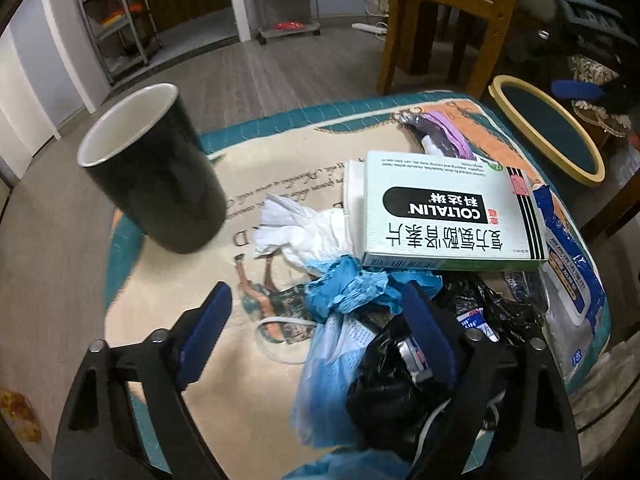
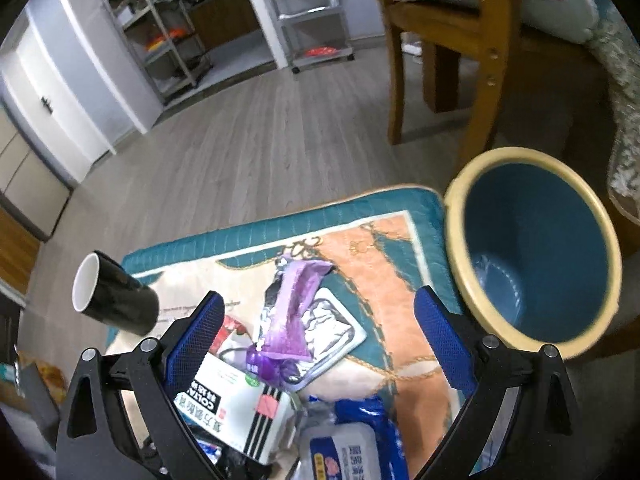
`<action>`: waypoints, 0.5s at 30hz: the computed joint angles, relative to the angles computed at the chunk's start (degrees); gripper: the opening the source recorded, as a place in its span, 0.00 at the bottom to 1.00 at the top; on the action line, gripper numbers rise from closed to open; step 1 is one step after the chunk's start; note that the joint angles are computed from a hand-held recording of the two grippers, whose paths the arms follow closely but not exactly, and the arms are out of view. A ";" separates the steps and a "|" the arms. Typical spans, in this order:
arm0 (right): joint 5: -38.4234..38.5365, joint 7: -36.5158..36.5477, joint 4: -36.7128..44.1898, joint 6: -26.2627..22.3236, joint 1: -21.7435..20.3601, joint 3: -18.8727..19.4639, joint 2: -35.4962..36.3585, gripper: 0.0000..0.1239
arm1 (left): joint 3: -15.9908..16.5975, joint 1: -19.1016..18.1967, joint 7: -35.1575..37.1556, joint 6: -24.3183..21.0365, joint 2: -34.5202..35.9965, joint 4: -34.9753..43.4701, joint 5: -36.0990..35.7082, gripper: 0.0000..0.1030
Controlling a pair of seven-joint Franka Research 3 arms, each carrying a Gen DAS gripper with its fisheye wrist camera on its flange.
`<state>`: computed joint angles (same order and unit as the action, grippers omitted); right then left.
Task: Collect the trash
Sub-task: 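Grasp the purple wrapper with the right gripper while the left grasps blue mask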
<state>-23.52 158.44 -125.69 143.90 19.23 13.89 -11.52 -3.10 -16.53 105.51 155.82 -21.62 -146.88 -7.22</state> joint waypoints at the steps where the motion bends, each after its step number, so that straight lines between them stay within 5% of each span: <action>1: 0.30 -1.27 0.89 -0.09 0.18 -0.12 1.20 0.76 | 0.01 -0.25 0.38 -0.16 0.56 0.29 -0.05 0.76; 4: 2.27 -4.67 2.91 0.23 1.24 -1.03 4.25 0.71 | 0.28 -1.07 1.55 0.04 1.32 0.61 -1.39 0.71; 12: 14.85 -14.12 7.87 -0.41 5.23 -3.88 12.22 0.45 | 2.42 -3.21 10.38 -2.74 1.66 1.63 -10.07 0.40; 15: 15.49 -14.58 9.29 -2.72 6.31 -4.53 13.76 0.25 | 2.64 -3.07 12.50 -3.70 1.30 1.82 -12.22 0.32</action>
<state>-8.02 143.85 -116.40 141.18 25.54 9.36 2.25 -0.45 -19.60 118.01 152.12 -20.31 -145.07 -19.44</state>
